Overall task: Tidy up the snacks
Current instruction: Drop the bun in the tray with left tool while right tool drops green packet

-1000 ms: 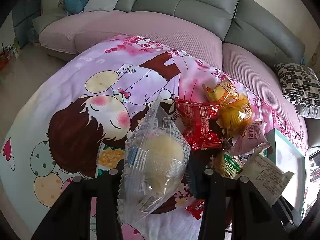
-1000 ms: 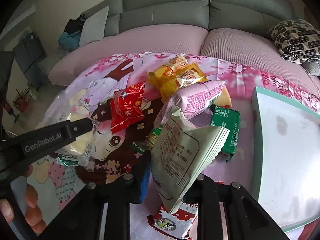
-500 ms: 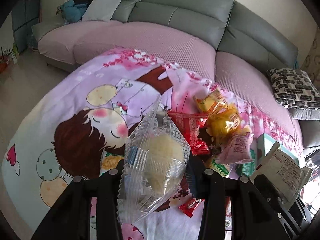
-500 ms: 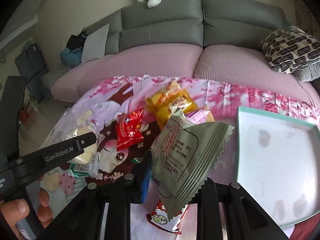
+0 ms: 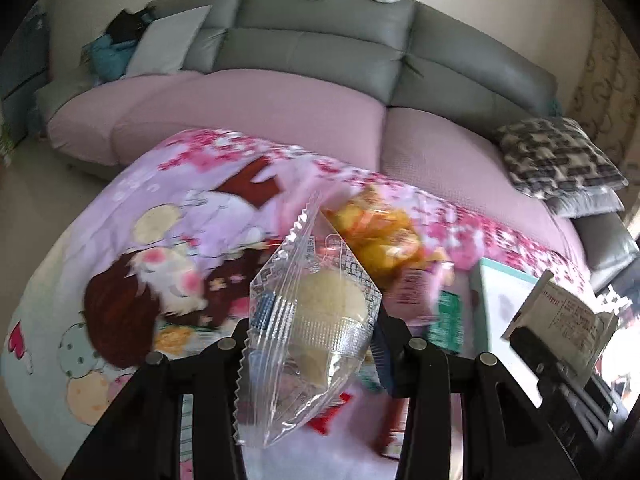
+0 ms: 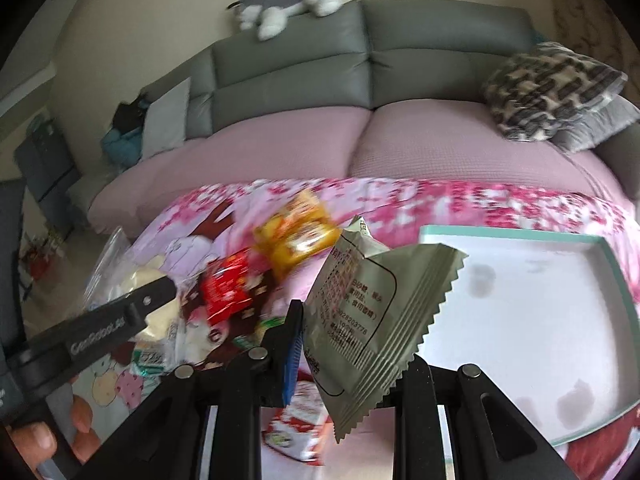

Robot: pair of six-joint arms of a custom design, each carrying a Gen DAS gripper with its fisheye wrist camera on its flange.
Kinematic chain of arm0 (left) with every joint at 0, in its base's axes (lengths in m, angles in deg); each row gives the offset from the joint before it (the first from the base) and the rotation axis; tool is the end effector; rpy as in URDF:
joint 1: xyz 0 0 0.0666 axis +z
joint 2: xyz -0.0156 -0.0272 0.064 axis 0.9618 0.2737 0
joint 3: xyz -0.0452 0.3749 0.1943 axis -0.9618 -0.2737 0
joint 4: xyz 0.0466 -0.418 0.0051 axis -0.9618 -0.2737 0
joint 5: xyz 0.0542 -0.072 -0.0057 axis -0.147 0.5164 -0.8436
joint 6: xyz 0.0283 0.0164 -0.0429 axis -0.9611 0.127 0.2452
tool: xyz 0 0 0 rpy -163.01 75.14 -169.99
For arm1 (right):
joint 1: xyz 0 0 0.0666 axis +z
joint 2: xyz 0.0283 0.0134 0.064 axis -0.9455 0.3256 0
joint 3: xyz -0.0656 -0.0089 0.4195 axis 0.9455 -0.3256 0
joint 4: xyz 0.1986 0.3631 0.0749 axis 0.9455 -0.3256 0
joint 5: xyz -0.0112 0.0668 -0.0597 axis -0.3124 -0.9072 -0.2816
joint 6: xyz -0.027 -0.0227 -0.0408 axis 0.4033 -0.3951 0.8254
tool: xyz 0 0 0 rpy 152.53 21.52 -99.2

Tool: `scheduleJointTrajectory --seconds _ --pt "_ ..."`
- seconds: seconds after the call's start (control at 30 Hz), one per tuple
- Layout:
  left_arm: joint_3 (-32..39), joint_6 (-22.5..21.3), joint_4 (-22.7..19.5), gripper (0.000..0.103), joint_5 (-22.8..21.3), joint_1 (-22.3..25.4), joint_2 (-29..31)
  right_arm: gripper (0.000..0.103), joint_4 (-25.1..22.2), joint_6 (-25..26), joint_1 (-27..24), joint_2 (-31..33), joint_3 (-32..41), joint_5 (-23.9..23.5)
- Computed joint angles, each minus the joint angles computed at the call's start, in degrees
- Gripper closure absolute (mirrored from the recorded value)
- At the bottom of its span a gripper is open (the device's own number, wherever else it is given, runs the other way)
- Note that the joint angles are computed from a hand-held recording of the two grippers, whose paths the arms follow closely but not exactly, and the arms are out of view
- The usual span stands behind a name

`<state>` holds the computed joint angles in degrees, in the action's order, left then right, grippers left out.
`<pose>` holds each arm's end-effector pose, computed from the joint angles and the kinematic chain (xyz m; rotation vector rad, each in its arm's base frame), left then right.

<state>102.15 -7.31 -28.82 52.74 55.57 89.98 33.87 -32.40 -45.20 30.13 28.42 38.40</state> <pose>0.6576 -0.2145 0.5135 -0.2497 2.4030 -0.1490 0.6312 0.2992 0.4985 -0.0103 2.3023 0.2760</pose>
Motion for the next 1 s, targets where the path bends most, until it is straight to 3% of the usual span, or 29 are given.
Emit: scheduleJointTrajectory --seconds 0.3,0.57,0.8,1.0 --pt "6.3 -5.3 0.3 0.058 4.0 -5.1 4.3 0.078 -0.3 -9.1 -6.4 -6.6 -9.0 7.4" --pt "15.9 -9.6 -3.9 0.058 6.6 -10.1 10.5 0.078 -1.1 -14.1 -11.6 -12.1 -15.8 10.7" --pt "23.3 -12.2 -6.3 0.058 7.9 -13.0 15.8 0.078 -1.8 -16.7 -14.7 -14.4 -19.9 9.9" --pt "28.3 -11.0 -9.3 0.058 7.3 -13.5 19.9 0.077 -1.4 -16.9 -15.5 -13.0 -20.8 6.9"
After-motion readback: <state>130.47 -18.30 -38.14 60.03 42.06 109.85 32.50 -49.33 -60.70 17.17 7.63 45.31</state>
